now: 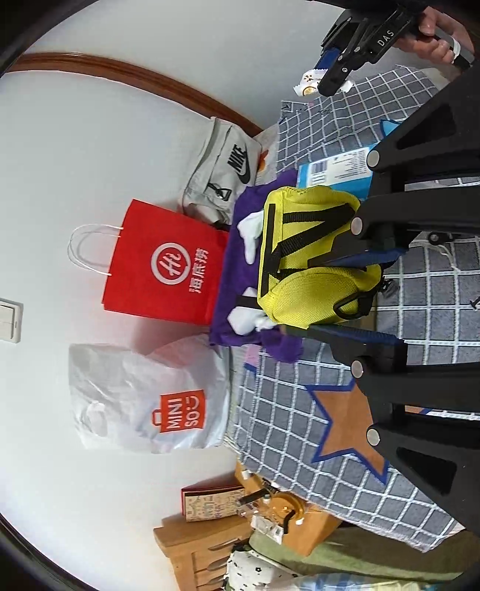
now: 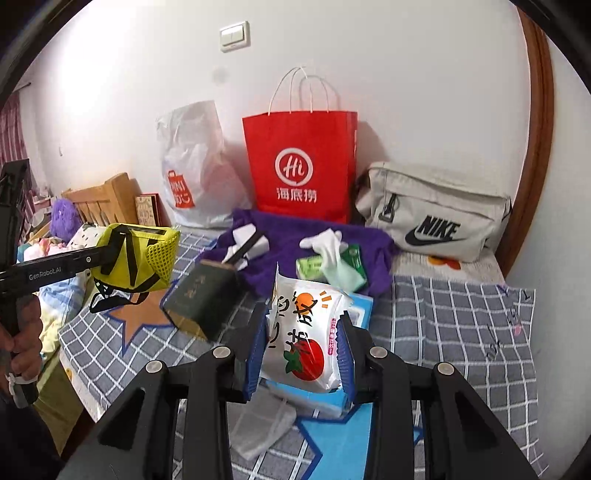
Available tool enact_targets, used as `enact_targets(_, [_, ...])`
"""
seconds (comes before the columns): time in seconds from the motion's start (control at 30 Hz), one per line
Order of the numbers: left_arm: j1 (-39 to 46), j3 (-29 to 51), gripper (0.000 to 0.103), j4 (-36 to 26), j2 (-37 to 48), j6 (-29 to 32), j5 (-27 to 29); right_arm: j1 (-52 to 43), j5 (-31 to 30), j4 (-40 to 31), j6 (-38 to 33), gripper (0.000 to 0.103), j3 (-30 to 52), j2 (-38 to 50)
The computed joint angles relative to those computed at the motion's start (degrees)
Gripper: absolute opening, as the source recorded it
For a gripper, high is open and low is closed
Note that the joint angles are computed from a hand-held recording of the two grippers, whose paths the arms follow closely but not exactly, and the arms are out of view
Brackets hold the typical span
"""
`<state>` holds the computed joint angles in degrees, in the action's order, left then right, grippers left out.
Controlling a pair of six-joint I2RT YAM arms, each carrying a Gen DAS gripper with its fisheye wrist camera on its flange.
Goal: Organize soft objects
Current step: 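Carry the yellow pouch in the left tool and snack packet in the right tool to the purple towel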
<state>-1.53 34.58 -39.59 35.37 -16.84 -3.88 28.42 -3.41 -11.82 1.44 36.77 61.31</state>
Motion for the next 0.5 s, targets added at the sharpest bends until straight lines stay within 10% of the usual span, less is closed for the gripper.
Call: enact_targets(0.5, [5.0,5.9,0.025,9.6,14.5,3.3,4.2,-1.0,-1.1,3.8,-1.8,0.035,11.0,13.4])
